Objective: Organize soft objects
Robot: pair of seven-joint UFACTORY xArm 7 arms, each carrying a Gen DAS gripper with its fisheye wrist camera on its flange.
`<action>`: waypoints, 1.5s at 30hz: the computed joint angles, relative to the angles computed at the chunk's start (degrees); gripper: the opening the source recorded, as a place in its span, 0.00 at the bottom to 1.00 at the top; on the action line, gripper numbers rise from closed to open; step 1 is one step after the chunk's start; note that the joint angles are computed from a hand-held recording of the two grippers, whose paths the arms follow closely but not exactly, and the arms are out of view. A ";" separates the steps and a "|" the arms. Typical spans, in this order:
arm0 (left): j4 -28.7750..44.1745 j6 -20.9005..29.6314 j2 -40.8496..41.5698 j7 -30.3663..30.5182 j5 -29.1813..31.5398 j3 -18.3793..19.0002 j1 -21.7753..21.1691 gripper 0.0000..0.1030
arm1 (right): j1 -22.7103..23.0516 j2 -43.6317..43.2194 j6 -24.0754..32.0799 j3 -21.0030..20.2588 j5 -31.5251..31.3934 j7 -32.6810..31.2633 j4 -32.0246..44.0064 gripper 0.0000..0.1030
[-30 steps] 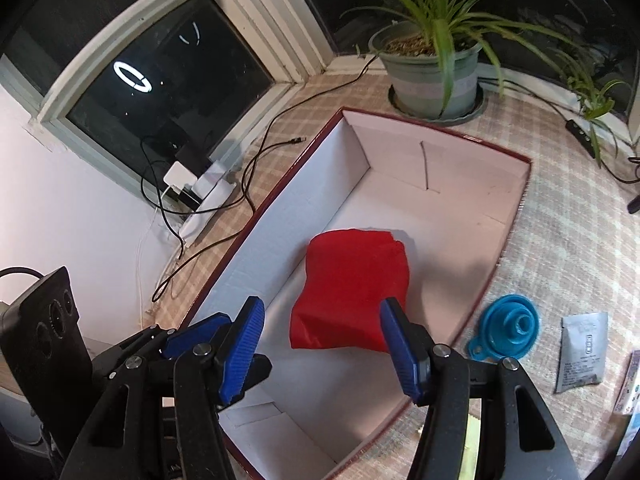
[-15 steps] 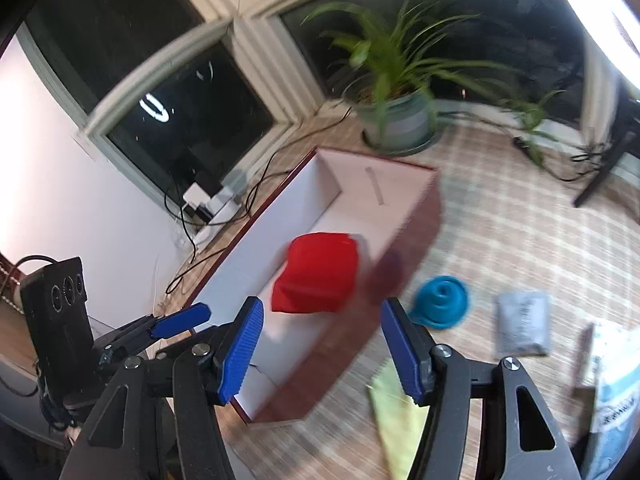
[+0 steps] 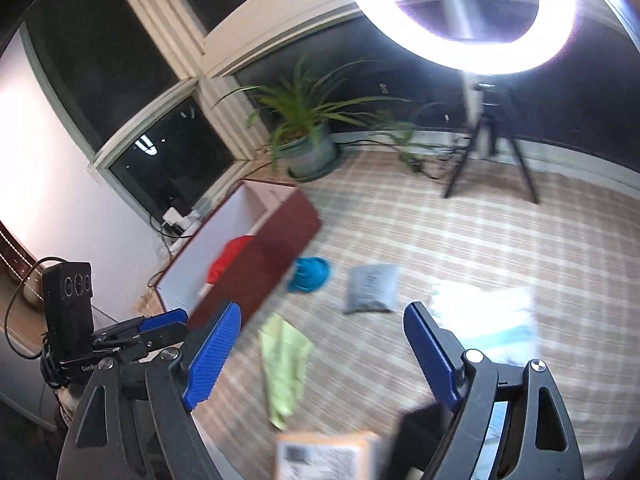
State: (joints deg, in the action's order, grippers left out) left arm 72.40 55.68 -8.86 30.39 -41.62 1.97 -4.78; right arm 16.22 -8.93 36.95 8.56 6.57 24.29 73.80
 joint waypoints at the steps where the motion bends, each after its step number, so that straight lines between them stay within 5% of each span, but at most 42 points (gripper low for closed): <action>1: -0.60 -0.42 -0.39 -0.61 0.24 -0.70 -0.45 0.56 | -0.32 -2.15 0.43 -0.77 0.74 -0.69 -2.20 0.78; 11: 0.20 -0.26 2.21 -5.68 0.69 -4.80 -5.93 0.58 | -4.05 -13.78 6.00 -8.04 8.43 -9.52 -16.45 0.78; 20: 6.81 1.47 11.58 -12.41 2.69 -8.85 -8.71 0.58 | -6.06 -15.11 7.95 -15.39 22.72 -19.86 -24.58 0.78; 40: 13.21 1.58 20.60 -19.90 9.19 -12.70 -10.96 0.58 | -12.49 -5.59 18.53 -15.75 42.62 -38.92 -23.05 0.75; 45: 14.44 1.17 22.00 -20.83 11.11 -13.09 -11.74 0.56 | -13.92 -3.73 22.50 -15.44 46.05 -42.33 -22.04 0.64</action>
State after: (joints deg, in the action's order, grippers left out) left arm 86.84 56.84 13.14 9.57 -30.51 -11.12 -16.52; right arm 2.30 -12.66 59.45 -6.88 52.62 -18.04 51.76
